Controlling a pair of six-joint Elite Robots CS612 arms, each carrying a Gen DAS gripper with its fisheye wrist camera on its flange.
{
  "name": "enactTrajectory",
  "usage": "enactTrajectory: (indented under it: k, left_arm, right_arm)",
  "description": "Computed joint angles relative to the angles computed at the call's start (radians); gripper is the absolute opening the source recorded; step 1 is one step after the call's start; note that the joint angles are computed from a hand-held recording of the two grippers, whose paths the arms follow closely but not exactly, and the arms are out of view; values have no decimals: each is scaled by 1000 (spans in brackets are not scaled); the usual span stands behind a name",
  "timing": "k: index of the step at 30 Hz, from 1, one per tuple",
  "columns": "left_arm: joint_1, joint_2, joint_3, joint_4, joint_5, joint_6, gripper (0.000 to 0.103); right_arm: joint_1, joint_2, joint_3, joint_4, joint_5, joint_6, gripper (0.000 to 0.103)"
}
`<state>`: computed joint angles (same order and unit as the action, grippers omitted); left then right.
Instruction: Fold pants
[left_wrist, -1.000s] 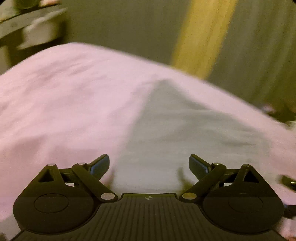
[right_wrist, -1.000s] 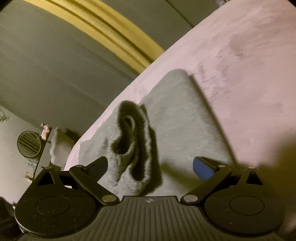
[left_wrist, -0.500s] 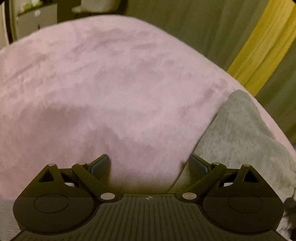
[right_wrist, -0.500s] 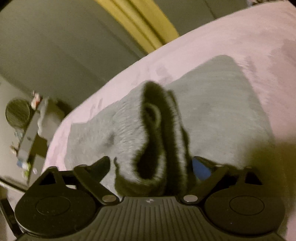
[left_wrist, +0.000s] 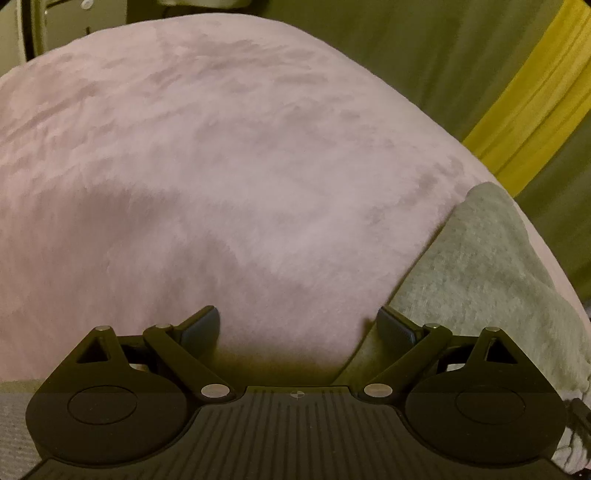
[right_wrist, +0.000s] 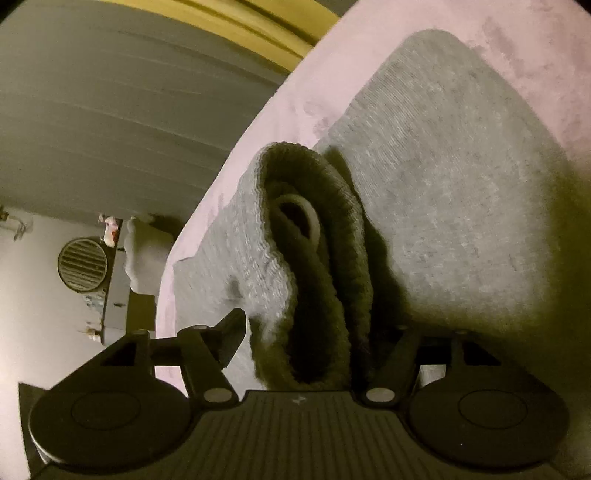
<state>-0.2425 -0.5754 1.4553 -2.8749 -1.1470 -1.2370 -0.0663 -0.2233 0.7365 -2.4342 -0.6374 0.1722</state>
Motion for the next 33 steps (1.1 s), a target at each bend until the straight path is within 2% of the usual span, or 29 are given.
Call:
enactTrajectory:
  k: [1, 2, 3, 6, 9, 12, 14, 15, 17, 19, 20, 21, 22, 25, 26, 29, 31, 32, 33]
  left_arm:
    - [0, 0, 0, 1, 2, -4, 96]
    - [-1, 0, 0, 3, 4, -9, 96]
    - [-1, 0, 1, 1, 3, -12, 96]
    - [0, 0, 4, -6, 0, -13, 96]
    - [0, -1, 7, -11, -5, -14, 96]
    - [2, -3, 9, -12, -14, -15, 96]
    - [2, -4, 11, -13, -16, -13, 96]
    - [2, -4, 11, -14, -17, -12, 96]
    - [4, -3, 10, -18, -25, -5, 96]
    - [5, -2, 7, -15, -30, 0, 96]
    - [5, -3, 6, -11, -30, 2, 96]
    - [5, -3, 6, -11, -31, 5, 96]
    - [5, -3, 6, -11, -31, 6, 96]
    - [4, -2, 2, -1, -29, 11, 96]
    - [4, -2, 0, 6, -29, 15, 96]
    - [3, 0, -3, 1, -29, 31, 96]
    - [2, 1, -5, 1, -30, 39, 96]
    - [2, 2, -6, 3, -30, 42, 96]
    - [2, 2, -7, 6, -31, 43, 96]
  right_arm:
    - [4, -6, 8, -7, -17, -10, 62]
    - [9, -18, 25, -30, -50, -16, 45]
    - [13, -27, 39, -48, -74, -26, 42]
    - [10, -52, 92, -150, -54, -2, 39]
    - [3, -68, 120, -271, 22, 83, 38]
    - [-14, -71, 143, -439, 99, 184, 38]
    - [-26, -71, 155, -494, 104, 214, 38]
    - [-30, -78, 171, -511, 75, 201, 38]
    - [-30, -96, 207, -491, -47, 145, 38]
    - [-21, -114, 223, -366, -212, 43, 41]
    - [-17, -116, 228, -317, -260, 12, 45]
    - [-18, -112, 228, -310, -267, 23, 46]
    - [-25, -106, 233, -345, -231, 76, 49]
    - [-34, -105, 232, -379, -196, 178, 64]
    - [-36, -109, 238, -397, -197, 189, 68]
    - [-37, -138, 284, -447, -240, 158, 68]
    - [-40, -166, 333, -498, -279, 145, 66]
    - [-45, -178, 358, -520, -289, 143, 57]
    - [-45, -189, 377, -550, -301, 152, 44]
